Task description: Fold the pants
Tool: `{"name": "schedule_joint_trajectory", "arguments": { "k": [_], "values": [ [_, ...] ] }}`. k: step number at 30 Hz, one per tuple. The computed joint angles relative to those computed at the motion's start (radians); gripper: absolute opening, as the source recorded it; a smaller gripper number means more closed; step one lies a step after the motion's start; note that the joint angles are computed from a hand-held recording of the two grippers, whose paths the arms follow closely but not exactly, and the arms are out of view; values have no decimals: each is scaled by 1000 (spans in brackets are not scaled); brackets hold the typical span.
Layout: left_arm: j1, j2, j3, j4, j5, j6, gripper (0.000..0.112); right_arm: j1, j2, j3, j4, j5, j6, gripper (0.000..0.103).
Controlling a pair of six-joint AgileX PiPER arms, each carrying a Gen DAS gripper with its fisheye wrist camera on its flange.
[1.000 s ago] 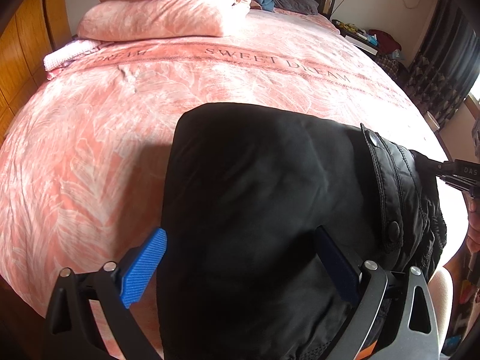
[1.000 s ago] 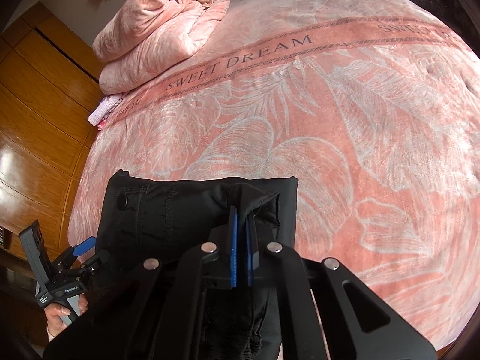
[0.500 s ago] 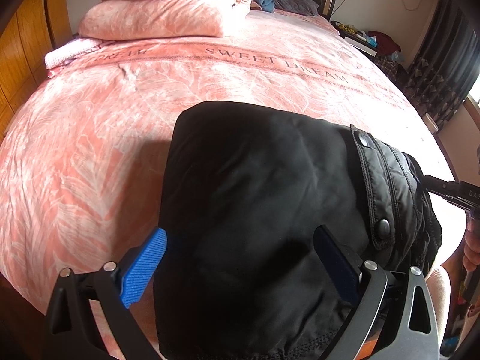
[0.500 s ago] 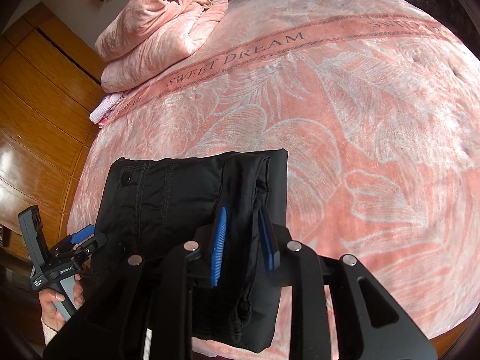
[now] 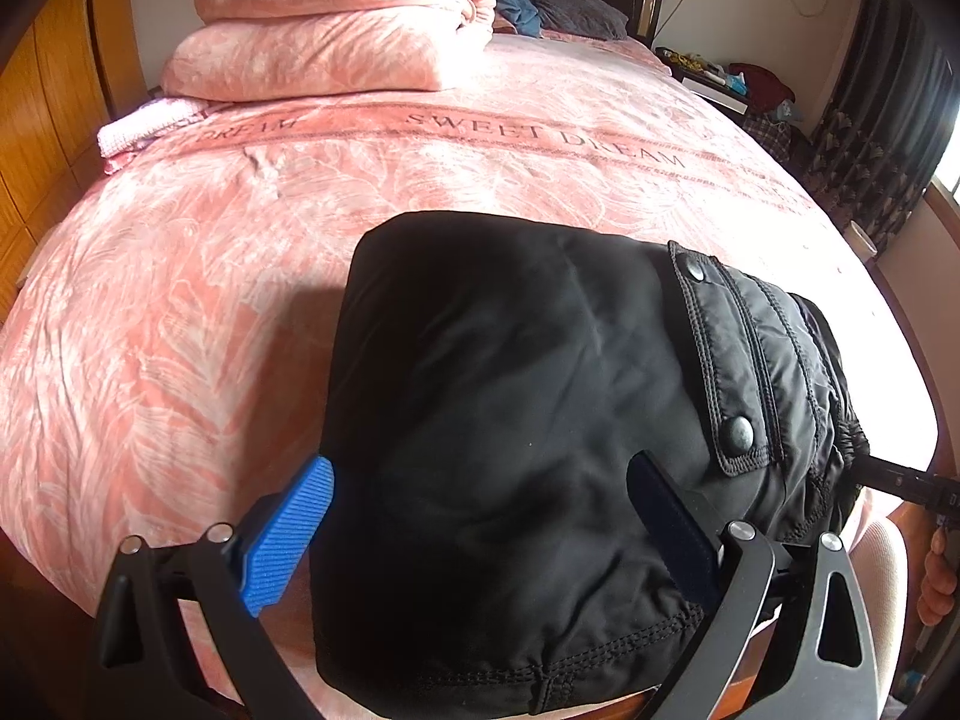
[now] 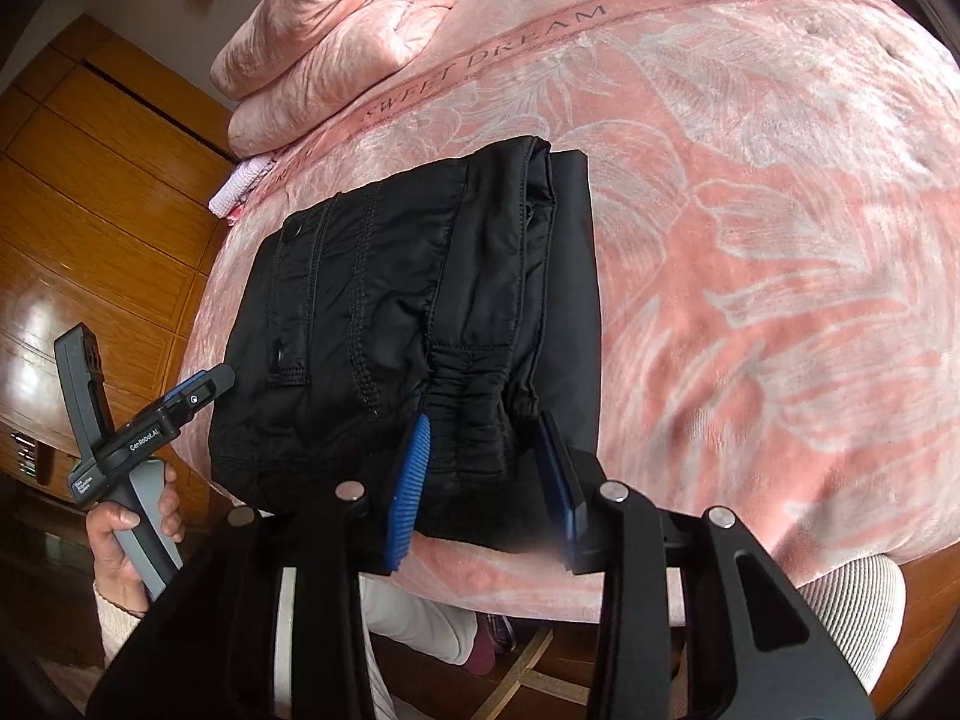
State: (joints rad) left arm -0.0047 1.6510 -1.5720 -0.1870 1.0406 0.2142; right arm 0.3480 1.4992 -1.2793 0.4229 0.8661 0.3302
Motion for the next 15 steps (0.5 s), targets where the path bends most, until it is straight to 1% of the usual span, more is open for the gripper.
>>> {"name": "schedule_joint_trajectory", "arguments": {
  "k": [1, 2, 3, 4, 6, 9, 15],
  "values": [
    [-1, -4, 2, 5, -1, 0, 99, 1, 3, -6, -6, 3, 8, 31],
    [-1, -8, 4, 8, -3, 0, 99, 6, 6, -15, -24, 11, 20, 23],
    [0, -11, 5, 9, -4, 1, 99, 12, 5, -25, -48, 17, 30, 19],
    [-2, -20, 11, 11, -5, -3, 99, 16, 2, -30, -57, 21, 28, 11],
    [0, -25, 9, 9, -5, -4, 99, 19, -4, -35, -66, 26, 24, 11],
    [-1, -30, 6, 10, -5, -4, 99, 42, -8, -51, -119, 40, 44, 10],
    [1, -40, 0, 5, -5, 5, 99, 43, -45, -52, -139, 51, 63, 7]
  ]
}}
